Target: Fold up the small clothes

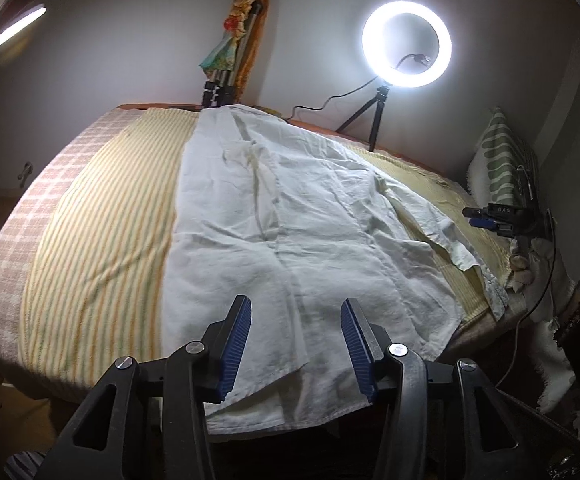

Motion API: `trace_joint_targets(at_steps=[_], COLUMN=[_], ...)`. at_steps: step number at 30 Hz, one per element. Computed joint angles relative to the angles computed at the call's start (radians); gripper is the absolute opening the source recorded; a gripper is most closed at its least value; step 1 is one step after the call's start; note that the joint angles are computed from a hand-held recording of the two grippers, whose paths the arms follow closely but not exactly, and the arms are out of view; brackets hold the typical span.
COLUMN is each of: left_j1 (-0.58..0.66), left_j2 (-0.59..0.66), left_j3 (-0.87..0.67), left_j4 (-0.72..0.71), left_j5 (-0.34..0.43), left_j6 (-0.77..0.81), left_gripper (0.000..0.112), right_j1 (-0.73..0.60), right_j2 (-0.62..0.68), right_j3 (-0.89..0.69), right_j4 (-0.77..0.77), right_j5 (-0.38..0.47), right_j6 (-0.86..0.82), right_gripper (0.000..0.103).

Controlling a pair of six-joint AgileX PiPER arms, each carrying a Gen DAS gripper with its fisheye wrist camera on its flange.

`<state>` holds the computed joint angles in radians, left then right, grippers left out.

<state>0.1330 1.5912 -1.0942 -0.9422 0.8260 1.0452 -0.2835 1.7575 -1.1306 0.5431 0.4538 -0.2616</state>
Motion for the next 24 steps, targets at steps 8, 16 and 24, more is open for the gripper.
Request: trace_joint_targets(at_steps=[8, 16, 24], left_j1=[-0.165, -0.342, -0.398], left_j2=[0.025, 0.070, 0.098], left_j3=[-0.041, -0.080, -0.094], left_j4=[-0.001, 0.016, 0.014], left_j5=[-0.010, -0.079, -0.104], left_j6=[-0.053, -0.105, -0.120], left_gripper=[0.055, 0.055, 0.055], right_j1=[-0.121, -0.172, -0.177], right_j2=[0.031, 0.071, 0.066], right_j3=[0.049, 0.076, 0.086], right_j4=[0.113, 0.210, 0.292], right_j5=[0.030, 0.061, 0.123], right_j6=[-0.147, -0.297, -0.405], right_gripper=[0.056, 0.054, 0.006])
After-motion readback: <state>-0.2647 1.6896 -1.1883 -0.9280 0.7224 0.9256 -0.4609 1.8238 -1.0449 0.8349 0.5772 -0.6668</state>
